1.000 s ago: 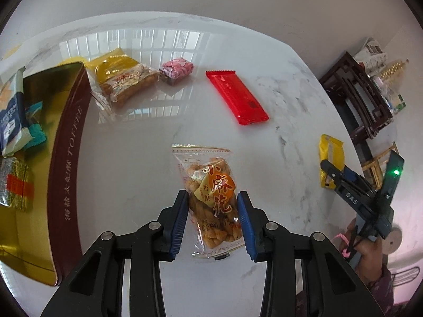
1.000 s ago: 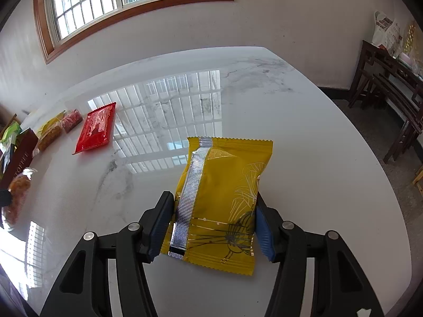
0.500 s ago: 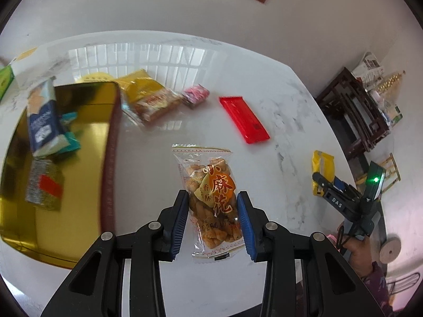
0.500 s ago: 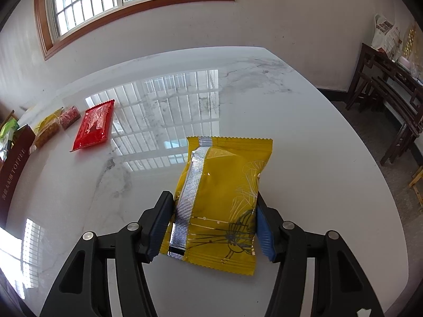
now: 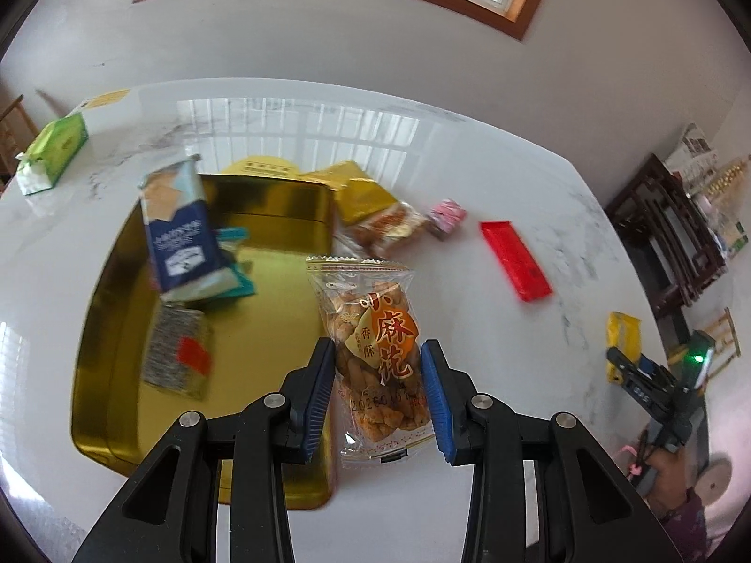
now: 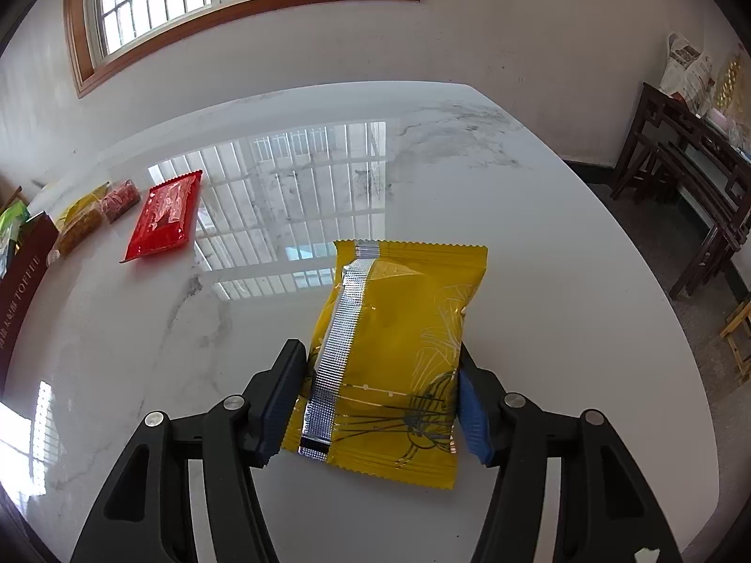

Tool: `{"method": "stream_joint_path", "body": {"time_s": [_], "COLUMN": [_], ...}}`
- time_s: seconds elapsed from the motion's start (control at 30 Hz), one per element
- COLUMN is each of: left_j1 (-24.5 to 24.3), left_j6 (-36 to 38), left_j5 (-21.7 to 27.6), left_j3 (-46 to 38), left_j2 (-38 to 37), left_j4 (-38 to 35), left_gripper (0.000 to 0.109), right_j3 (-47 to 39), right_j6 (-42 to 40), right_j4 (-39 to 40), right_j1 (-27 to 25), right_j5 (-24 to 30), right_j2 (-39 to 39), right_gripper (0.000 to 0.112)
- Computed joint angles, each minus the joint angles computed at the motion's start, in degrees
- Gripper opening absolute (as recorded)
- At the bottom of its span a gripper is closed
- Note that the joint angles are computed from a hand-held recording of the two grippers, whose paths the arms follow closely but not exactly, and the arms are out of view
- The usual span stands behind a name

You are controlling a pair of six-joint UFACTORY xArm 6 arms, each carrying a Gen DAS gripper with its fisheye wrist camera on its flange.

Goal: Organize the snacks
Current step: 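Carry the twist-snack bag into the tin and open the left tool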

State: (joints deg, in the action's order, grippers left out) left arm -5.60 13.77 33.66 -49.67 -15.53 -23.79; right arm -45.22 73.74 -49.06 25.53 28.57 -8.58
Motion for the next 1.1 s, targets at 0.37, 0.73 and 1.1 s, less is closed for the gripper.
{"method": "stream_joint_path", "body": {"time_s": [0.37, 0.73, 1.1], "left_j1": [3.09, 3.87, 3.43], "left_j6": [-0.48, -1.75, -2.14], "left_j5": [-1.22, -1.70, -1.20], "left_j3": [-2.58, -6.60, -8.19], "left_j2": [5.03, 9.98, 11.95], "left_j4": [2.86, 5.55, 5.97], "left_gripper": [0.038, 0.038, 0.037], "right_j3": [-0.18, -0.22, -0.23], "right_j6": [-0.24, -0.25, -0.32], "right_j4": [0.07, 0.07, 0.15], "right_j1": [0.03, 0.05, 0.07], "right_j5": [0.27, 0.31, 0.36], "right_j2": [0.16, 0.19, 0.17], "right_gripper": [0.057, 0.058, 0.059]}}
